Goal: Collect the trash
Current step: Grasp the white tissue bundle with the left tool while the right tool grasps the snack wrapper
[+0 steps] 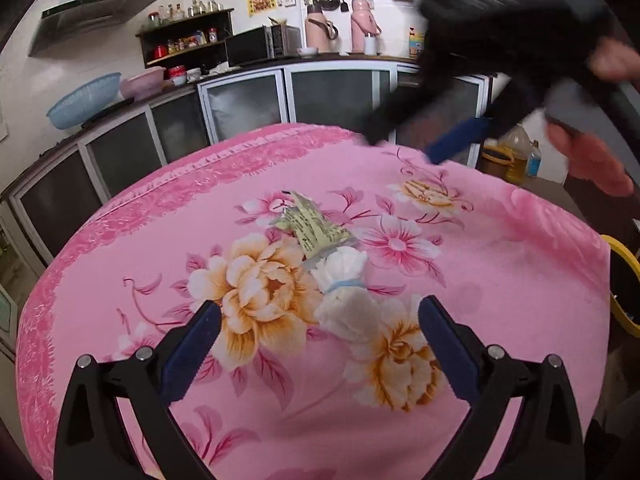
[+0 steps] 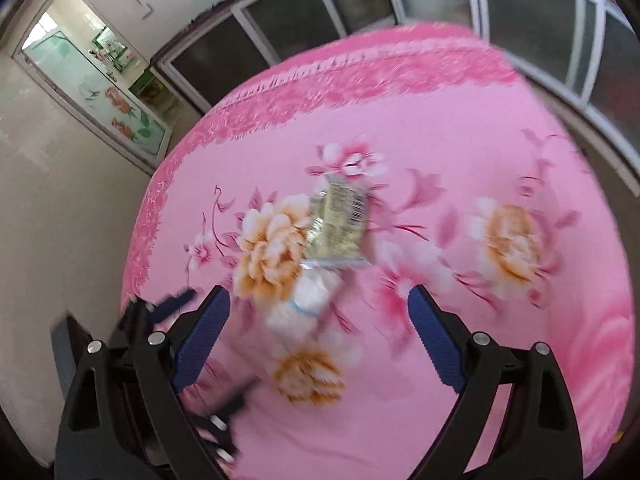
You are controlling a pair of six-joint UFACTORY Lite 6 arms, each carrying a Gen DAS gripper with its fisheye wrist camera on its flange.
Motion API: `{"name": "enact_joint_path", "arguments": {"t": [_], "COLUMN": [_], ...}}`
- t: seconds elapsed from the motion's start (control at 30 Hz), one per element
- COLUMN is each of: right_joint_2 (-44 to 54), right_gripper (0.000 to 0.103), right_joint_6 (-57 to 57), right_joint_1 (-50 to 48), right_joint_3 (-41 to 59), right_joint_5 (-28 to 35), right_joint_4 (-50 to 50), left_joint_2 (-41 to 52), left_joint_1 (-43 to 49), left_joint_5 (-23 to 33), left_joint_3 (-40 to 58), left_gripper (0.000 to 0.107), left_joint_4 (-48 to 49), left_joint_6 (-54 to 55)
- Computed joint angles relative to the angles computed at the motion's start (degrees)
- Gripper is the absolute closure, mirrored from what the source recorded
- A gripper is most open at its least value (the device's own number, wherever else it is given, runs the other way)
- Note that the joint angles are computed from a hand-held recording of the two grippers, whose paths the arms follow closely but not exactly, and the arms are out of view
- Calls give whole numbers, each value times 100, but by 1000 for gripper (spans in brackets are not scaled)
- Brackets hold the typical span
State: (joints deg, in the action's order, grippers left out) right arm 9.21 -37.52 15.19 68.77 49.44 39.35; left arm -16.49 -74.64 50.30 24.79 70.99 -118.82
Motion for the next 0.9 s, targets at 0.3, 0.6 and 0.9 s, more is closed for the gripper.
{"name": "enact_joint_path", "arguments": {"t": [0.3,0.6,0.9], "right_joint_2": [1811,2909,3475], "right_gripper": [26,37,70], "right_joint_6": [1153,1695,1789], "right_joint_1": [768,809,817], "right_joint_3": [1731,2890,3380], "right_joint_5": [32,196,297], "right_joint_4": [-872,-1188,-1164], "left_joint_2": [531,1006,1356], "left_joint_1": [1156,1836,2053], "left_joint_5": [-1332,-2017,-2250], "left_joint_3": [103,196,339], "left_gripper": [12,12,45], "left_joint_4": [1167,2477,3023], "left_joint_6": [-589,-1812,-2200]}}
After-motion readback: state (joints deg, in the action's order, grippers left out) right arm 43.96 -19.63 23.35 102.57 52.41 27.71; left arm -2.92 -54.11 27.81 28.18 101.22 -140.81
